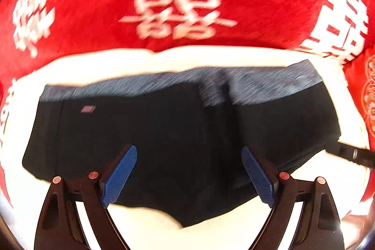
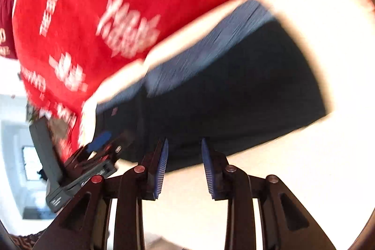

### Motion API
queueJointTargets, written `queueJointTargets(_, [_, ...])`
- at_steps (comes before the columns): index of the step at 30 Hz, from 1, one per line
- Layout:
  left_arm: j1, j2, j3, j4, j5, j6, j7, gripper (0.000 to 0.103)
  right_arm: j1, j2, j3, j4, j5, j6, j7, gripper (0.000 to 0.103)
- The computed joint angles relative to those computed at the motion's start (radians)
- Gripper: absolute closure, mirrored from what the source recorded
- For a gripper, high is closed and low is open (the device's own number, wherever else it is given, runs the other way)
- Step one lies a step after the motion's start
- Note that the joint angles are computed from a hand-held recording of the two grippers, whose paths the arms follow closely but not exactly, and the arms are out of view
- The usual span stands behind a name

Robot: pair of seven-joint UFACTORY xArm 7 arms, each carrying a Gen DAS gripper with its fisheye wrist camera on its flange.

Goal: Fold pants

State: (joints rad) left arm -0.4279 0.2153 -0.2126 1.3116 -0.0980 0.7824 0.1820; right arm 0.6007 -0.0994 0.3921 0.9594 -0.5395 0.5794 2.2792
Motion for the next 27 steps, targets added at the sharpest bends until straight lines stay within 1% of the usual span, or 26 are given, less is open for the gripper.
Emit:
queueJointTargets(1, [-0.010,0.015,-0.007,0.021,0.003,0.006,-0.005,0.011,0.005,-0.042,-0.005,-0.018,0.045,0.059,-0.027,0.071])
queueJointTargets(2, [-0.028,0.041,-0.014,0.052,0.014,0.012,-0.020,0.011,0.006,-0.082,-0.013,-0.042,0.100,0.108,-0.062,0.074])
queueJointTargets(3, [-0.043,0.061,-0.018,0.077,0.021,0.017,-0.034,0.011,-0.002,-0.107,-0.024,-0.056,0.147,0.141,-0.102,0.076])
queueJointTargets(4, [-0.059,0.087,-0.025,0.101,0.024,0.014,-0.045,0.011,-0.014,-0.137,-0.026,-0.081,0.166,0.154,-0.120,0.076])
queueJointTargets(6, [-0.095,0.126,-0.023,0.128,0.057,0.000,-0.078,0.011,-0.030,-0.172,-0.034,-0.122,0.214,0.167,-0.193,0.076])
queueJointTargets(7, [-0.123,0.147,-0.010,0.137,0.103,-0.006,-0.116,0.011,-0.039,-0.171,-0.038,-0.153,0.233,0.137,-0.223,0.077])
queueJointTargets(8, [-0.136,0.145,-0.002,0.129,0.130,-0.001,-0.138,0.011,-0.042,-0.176,-0.040,-0.181,0.258,0.110,-0.254,0.077])
queueJointTargets(9, [-0.153,0.166,0.010,0.136,0.166,0.019,-0.167,0.011,-0.047,-0.153,-0.030,-0.177,0.274,0.110,-0.275,0.077])
queueJointTargets(10, [-0.154,0.177,0.012,0.135,0.174,0.038,-0.179,0.010,-0.057,-0.120,-0.016,-0.157,0.265,0.111,-0.282,0.077])
queueJointTargets(12, [-0.116,0.152,-0.001,0.079,0.110,-0.006,-0.181,0.006,-0.053,-0.082,0.006,-0.110,0.242,0.167,-0.304,0.077])
queueJointTargets(14, [-0.101,0.135,-0.005,0.063,0.098,0.006,-0.166,0.006,-0.046,-0.046,0.006,-0.070,0.224,0.188,-0.327,0.076])
queueJointTargets(16, [-0.104,0.113,0.002,0.050,0.124,0.018,-0.175,0.006,-0.036,-0.029,-0.004,-0.062,0.221,0.165,-0.328,0.076])
queueJointTargets(18, [-0.107,0.093,0.007,0.046,0.145,0.038,-0.196,0.006,-0.027,-0.042,-0.019,-0.074,0.246,0.145,-0.358,0.076])
queueJointTargets(21, [-0.113,0.054,0.021,0.035,0.192,0.070,-0.263,0.006,-0.022,-0.051,-0.032,-0.087,0.282,0.122,-0.419,0.076])
queueJointTargets(25, [-0.097,-0.028,0.022,-0.019,0.213,0.108,-0.344,0.006,-0.024,-0.057,-0.032,-0.095,0.302,0.113,-0.474,0.076])
queueJointTargets(27, [-0.091,-0.080,0.017,-0.058,0.226,0.127,-0.384,0.006,-0.030,-0.032,-0.038,-0.078,0.302,0.106,-0.508,0.074])
